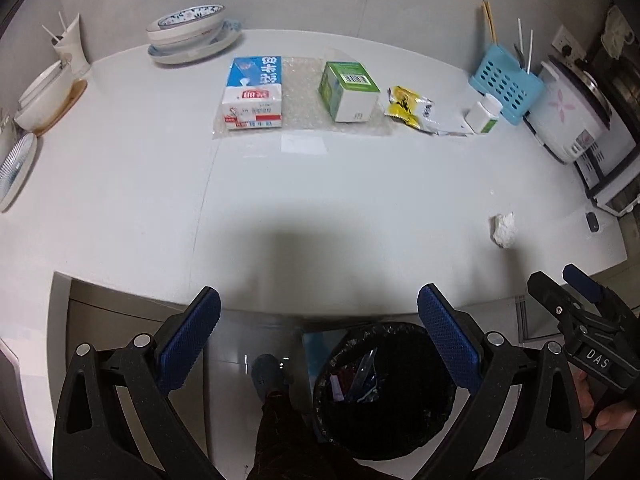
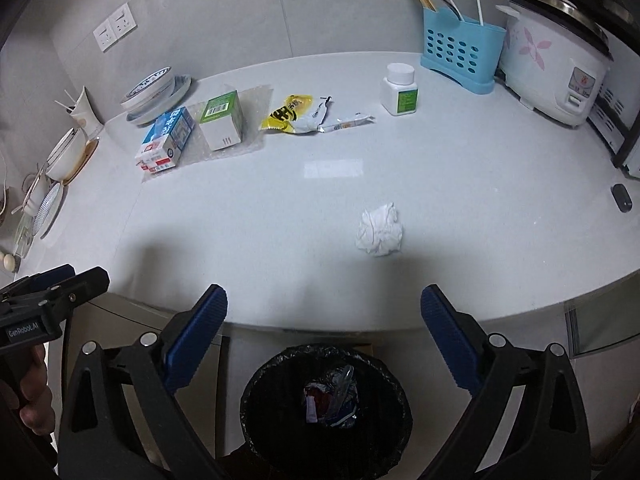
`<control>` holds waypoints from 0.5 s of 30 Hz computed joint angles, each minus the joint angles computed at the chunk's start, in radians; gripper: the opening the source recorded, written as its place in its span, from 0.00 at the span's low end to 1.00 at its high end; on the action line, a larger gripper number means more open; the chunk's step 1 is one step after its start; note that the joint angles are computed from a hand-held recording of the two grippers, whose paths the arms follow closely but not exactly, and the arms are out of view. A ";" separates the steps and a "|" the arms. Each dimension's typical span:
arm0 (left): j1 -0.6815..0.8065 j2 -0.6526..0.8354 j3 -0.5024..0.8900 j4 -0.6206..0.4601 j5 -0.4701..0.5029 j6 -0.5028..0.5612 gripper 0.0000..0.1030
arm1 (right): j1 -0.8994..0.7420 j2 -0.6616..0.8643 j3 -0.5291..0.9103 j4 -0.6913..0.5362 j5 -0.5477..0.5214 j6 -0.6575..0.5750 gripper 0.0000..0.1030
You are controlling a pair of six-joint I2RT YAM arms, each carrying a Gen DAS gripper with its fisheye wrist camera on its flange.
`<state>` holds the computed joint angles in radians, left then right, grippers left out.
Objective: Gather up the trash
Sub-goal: 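Raise both tools back up over the counter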
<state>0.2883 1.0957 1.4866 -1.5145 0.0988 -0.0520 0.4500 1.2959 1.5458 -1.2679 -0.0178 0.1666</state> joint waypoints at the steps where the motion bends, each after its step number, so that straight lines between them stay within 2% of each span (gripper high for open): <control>1: 0.014 0.021 0.016 0.004 0.004 0.010 0.94 | 0.002 0.025 0.023 0.001 0.002 0.003 0.91; 6: 0.066 0.134 0.113 0.025 0.013 0.053 0.94 | 0.015 0.143 0.150 -0.006 0.016 0.008 0.91; 15: 0.144 0.333 0.302 0.038 0.036 0.123 0.94 | 0.028 0.397 0.475 -0.072 0.035 0.020 0.91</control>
<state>0.4318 1.4286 1.7885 -1.4762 0.1351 0.0714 0.4784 1.6924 2.0205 -1.3396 0.0171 0.1869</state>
